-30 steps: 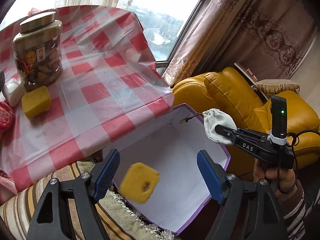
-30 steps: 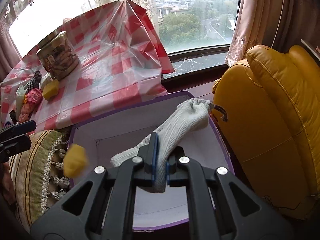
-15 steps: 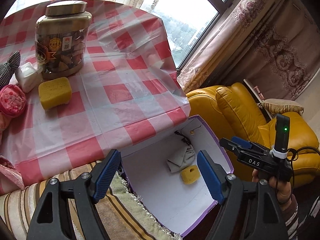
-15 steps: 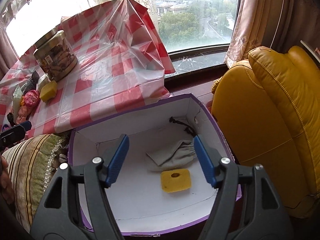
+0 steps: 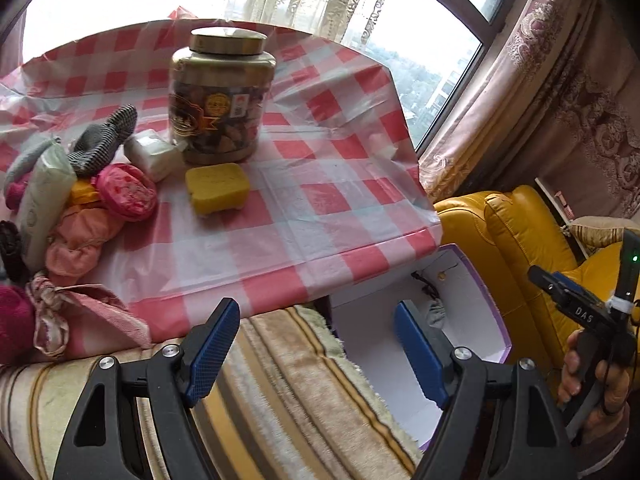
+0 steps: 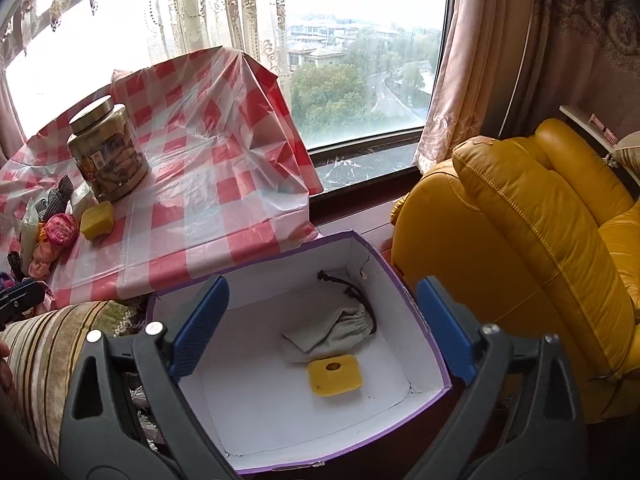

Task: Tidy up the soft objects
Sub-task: 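Move both open tools back over the pile of soft items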

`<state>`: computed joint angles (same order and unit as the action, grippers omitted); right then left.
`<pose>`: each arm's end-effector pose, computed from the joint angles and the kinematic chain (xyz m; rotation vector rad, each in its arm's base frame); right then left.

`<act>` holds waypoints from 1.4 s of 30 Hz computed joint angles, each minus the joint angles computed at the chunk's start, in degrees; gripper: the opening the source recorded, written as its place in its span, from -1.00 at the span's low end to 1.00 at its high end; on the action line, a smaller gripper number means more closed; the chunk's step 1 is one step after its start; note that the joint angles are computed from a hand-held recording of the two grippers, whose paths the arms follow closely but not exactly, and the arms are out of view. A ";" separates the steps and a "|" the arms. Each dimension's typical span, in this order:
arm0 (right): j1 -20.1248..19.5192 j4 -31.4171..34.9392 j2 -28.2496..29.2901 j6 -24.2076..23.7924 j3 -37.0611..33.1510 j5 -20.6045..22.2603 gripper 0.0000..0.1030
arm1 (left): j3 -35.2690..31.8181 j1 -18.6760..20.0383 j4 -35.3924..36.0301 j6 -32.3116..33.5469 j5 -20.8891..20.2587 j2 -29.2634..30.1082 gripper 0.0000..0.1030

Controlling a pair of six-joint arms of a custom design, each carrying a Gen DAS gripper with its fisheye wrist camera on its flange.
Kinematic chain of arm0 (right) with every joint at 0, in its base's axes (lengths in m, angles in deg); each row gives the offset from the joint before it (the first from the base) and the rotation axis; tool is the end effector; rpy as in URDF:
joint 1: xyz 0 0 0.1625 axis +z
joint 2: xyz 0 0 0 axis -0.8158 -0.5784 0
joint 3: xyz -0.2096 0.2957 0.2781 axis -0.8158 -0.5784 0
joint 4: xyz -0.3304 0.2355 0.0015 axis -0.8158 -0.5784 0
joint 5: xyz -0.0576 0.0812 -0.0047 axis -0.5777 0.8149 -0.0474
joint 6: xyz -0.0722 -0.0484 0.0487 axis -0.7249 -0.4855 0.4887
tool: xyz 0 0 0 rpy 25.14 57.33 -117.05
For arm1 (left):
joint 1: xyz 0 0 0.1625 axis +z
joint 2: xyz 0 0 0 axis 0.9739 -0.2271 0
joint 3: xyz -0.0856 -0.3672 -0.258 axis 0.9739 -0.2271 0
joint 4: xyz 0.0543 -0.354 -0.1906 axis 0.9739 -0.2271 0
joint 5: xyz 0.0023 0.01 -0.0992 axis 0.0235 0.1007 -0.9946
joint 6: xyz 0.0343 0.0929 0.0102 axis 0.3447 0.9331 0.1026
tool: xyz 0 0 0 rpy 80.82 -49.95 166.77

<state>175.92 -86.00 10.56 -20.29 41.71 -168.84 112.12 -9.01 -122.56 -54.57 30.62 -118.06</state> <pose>0.4443 -0.6213 0.0632 0.4918 -2.2346 0.8266 -0.0187 -0.5614 0.4488 0.1251 2.4959 -0.9052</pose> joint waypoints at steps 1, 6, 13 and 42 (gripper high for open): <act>0.52 -1.51 0.15 -0.59 0.52 -0.04 0.90 | 0.84 -0.60 0.48 0.31 1.93 -1.06 0.56; 4.37 -2.80 2.33 -0.48 1.56 -0.09 0.92 | 4.74 -1.72 4.66 -4.63 4.64 -8.68 0.56; 9.76 2.41 4.12 1.04 4.26 17.11 0.92 | 11.28 -6.49 6.45 -10.62 13.48 -19.84 0.56; 10.51 26.43 16.18 -0.93 -18.14 23.95 0.92 | 9.57 7.14 -1.74 -7.52 14.80 -23.80 0.55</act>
<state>186.42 -59.57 26.73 -21.22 23.57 -144.90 121.69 -1.87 -124.30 -62.09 45.42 -141.86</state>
